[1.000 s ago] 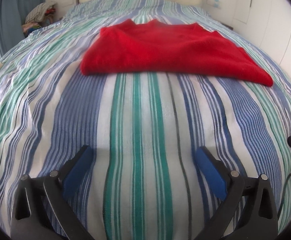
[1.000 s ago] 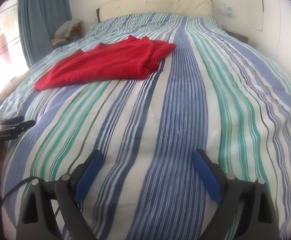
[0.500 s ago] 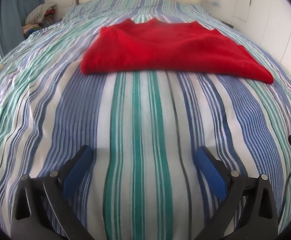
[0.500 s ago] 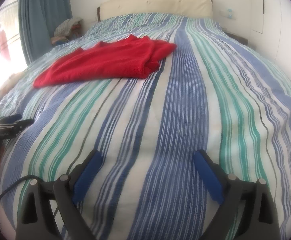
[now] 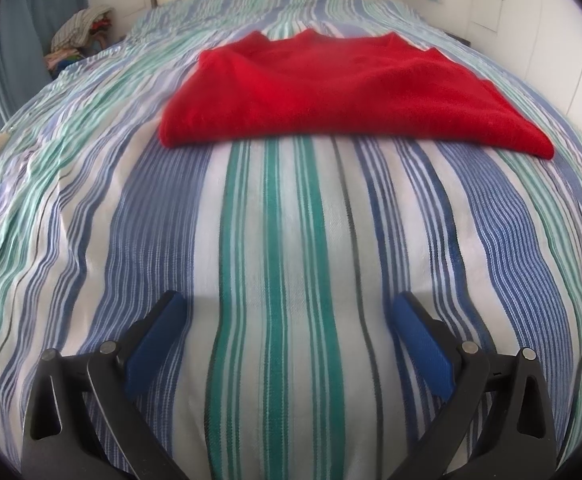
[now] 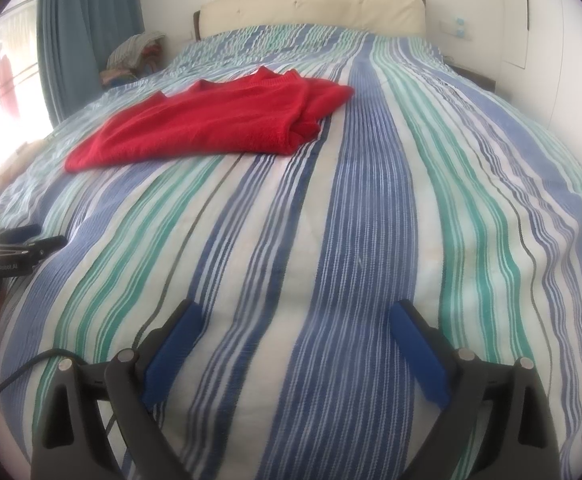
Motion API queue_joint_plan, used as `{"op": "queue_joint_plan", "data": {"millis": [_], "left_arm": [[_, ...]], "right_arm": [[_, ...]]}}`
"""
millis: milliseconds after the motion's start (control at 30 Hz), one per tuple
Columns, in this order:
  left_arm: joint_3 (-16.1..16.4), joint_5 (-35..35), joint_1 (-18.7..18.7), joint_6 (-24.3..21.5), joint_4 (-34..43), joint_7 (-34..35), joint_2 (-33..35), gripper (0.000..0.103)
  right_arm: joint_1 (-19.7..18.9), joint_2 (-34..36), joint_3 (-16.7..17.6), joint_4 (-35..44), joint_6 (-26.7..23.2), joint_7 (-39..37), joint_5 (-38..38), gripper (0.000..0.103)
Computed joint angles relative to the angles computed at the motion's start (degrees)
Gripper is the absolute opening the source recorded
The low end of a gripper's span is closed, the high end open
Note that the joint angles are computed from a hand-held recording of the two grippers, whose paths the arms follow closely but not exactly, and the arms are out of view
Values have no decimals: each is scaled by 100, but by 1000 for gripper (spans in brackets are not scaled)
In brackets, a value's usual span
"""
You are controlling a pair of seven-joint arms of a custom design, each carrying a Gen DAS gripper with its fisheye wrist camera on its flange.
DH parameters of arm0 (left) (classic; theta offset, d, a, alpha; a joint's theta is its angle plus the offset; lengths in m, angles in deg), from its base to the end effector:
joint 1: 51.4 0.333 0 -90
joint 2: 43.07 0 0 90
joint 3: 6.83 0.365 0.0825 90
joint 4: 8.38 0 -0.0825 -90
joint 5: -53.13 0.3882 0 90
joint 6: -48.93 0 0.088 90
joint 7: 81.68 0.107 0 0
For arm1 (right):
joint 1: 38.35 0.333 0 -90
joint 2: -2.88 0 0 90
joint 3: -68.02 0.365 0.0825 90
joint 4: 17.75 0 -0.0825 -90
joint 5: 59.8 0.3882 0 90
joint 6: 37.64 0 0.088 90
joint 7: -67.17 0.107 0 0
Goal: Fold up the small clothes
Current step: 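Open both grippers and lift them away from the folded sweater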
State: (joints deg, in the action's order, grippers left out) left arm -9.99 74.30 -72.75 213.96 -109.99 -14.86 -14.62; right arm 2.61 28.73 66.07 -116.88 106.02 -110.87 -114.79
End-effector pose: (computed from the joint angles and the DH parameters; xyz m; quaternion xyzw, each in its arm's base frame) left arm 0.6561 -0.3150 0.3887 -0.5505 0.7752 -0.2458 0.1887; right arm 0.5492 0.4571 0.3948 -0.5853 0.7238 -0.2655 0.2510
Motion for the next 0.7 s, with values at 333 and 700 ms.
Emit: {"op": "queue_joint_plan", "data": {"millis": [333,700], "left_arm": [[-126,-101,74,-347,123,89,-7,102],[-1049,-2268,1215,-459,220,1678,-449,101]], "right_arm": [[3,0,4,11,-28,-49,40,96],[-218,-184,193,-2,140,-494,711,96]]}}
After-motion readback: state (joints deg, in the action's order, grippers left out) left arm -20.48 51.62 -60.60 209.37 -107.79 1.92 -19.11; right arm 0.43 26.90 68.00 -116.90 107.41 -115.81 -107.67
